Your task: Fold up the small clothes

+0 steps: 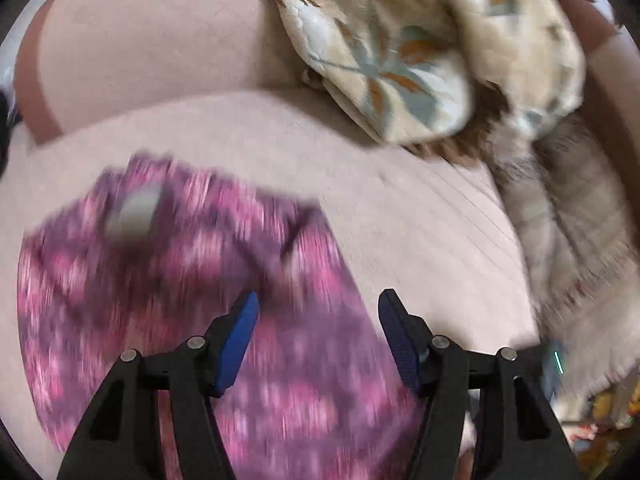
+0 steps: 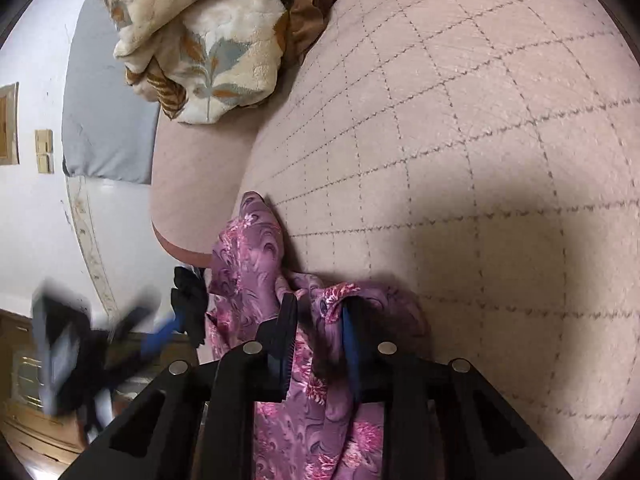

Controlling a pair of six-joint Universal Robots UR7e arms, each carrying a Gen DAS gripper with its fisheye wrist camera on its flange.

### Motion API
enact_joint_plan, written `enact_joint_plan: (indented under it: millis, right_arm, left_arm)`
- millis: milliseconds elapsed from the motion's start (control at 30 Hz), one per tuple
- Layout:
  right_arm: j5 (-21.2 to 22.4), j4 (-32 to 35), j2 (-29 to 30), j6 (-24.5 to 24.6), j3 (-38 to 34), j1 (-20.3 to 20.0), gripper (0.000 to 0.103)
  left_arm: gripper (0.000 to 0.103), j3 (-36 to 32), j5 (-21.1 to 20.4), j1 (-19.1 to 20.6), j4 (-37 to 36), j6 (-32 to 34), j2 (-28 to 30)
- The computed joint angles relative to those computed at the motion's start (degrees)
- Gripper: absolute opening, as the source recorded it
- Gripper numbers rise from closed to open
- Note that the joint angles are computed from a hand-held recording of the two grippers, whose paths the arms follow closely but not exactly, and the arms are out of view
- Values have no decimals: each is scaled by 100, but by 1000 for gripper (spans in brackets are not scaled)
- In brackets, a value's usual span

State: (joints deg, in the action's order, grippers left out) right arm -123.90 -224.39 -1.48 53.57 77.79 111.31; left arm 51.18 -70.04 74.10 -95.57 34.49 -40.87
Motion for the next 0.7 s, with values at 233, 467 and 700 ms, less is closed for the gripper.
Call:
enact_joint_plan:
  millis: [233,467,700]
  right_arm:
    - [666,-427,70,470,229,-220,24]
    - [83,-1110,156,140,225,-44,9]
    - [256,-1524,362,451,208,-229,9]
  left_arm:
    - [11,10,987,-124,-54,-447,726]
    - [5,-2477,-1403,198,1374,-1086,1424]
    - [8,-1624,-439,197,749,-1439,1423]
